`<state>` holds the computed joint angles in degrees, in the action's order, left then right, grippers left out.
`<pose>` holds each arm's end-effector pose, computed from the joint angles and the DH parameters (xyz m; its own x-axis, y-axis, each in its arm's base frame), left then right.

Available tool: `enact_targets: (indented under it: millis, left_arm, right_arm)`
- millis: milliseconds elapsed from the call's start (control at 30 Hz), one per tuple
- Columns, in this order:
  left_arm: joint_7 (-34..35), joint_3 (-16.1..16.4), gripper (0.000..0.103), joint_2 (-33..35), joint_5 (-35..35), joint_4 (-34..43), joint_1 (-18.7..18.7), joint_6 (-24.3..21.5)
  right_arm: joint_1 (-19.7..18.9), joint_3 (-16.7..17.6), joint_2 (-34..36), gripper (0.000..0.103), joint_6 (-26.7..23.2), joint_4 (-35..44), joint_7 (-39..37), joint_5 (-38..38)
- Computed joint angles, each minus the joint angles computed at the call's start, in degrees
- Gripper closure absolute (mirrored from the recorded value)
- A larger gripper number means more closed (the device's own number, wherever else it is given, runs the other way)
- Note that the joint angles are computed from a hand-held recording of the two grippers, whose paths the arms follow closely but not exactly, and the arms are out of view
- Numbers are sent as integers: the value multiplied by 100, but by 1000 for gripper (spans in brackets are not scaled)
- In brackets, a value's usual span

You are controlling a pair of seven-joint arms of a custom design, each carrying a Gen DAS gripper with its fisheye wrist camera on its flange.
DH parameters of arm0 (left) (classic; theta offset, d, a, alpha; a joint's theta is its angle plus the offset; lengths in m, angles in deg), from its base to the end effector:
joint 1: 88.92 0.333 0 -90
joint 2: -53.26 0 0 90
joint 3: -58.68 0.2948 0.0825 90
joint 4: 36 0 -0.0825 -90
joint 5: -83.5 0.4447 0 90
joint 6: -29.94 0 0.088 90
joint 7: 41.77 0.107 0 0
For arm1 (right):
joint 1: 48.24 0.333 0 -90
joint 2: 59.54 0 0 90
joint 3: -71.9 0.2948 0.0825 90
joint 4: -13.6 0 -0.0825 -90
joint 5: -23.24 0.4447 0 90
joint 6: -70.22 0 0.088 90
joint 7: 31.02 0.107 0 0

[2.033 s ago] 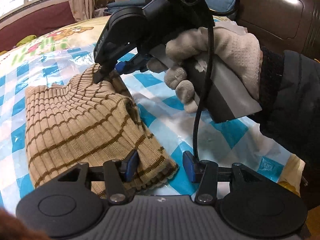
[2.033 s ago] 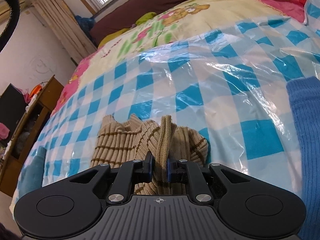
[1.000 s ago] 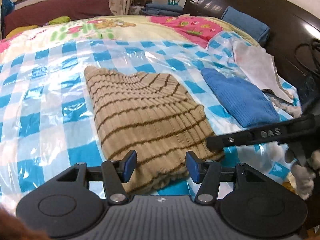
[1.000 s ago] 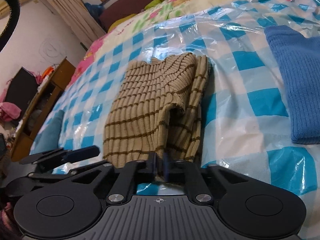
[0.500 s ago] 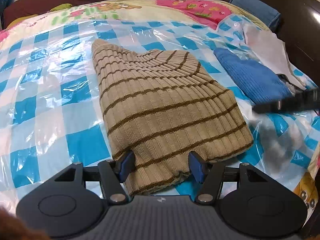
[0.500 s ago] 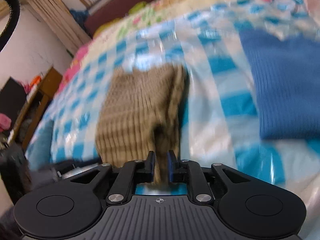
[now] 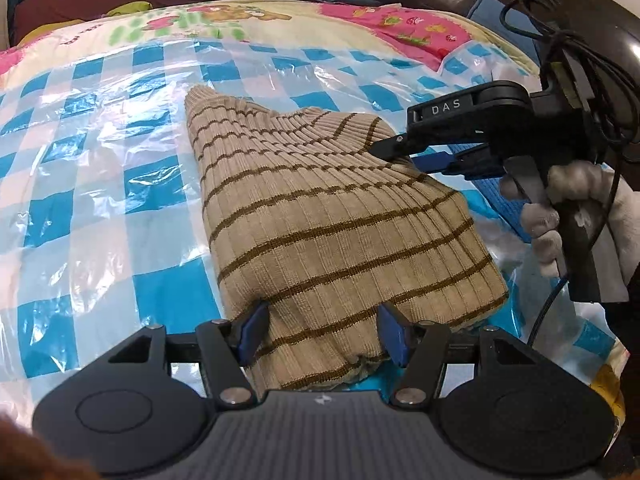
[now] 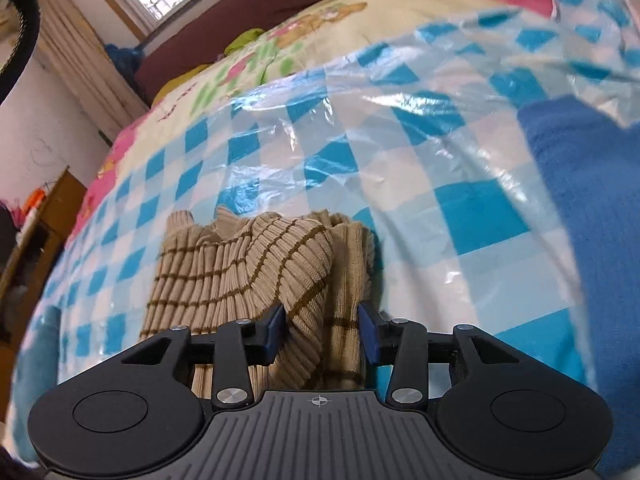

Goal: Fold small clothes
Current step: 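Grasp the collar end of the folded sweater with the right tool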

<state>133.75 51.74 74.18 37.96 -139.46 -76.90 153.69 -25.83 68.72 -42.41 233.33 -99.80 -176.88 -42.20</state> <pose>0.6893 0.0366 0.3008 -0.8256 -0.5234 0.2110 -0.5308 0.5934 -0.6051 0.6152 0.2669 0.2973 -0.5228 -0.7084 -0.4742 -0.4809 0.7044 -0.5221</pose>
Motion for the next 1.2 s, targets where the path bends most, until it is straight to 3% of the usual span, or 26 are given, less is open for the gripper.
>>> enact_targets:
  millis: [167, 333, 367, 500, 667, 767, 867, 1000, 1133, 1200]
  left_arm:
    - [-126, 2, 39, 41, 7, 94, 12, -124]
    - [-55, -46, 39, 69, -284, 232, 131, -395]
    - [-33, -55, 37, 82, -295, 235, 111, -365]
    - [87, -68, 36, 122, -111, 132, -53, 45]
    - [39, -62, 36, 191, -125, 274, 29, -206]
    - [-11, -57, 35, 271, -101, 373, 60, -329]
    - [1, -74, 33, 300, -124, 361, 81, -353]
    - [24, -89, 28, 299, -185, 325, 107, -386]
    - [229, -101, 26, 253, -229, 225, 114, -323]
    - [252, -95, 26, 261, -243, 220, 115, -334]
  right_arm:
    - [122, -115, -188, 87, 40, -169, 692, -683]
    - [127, 14, -627, 89, -332, -626, 2512, -1957]
    - [52, 80, -583, 89, -330, -621, 2567, -1936]
    - [-133, 257, -316, 89, -360, -380, 1701, -1210]
    - [-129, 355, -489, 83, -603, -474, 809, -502]
    - [16, 419, -682, 81, -1138, -455, 528, -533]
    - [29, 450, -623, 68, -1312, -139, 145, -740]
    - [-157, 358, 199, 68, -650, 889, -1087, -420]
    - [-606, 600, 1372, 66, -27, 2132, -2957, 991]
    - [-714, 810, 1929, 60, -379, 2812, -3892, 1567]
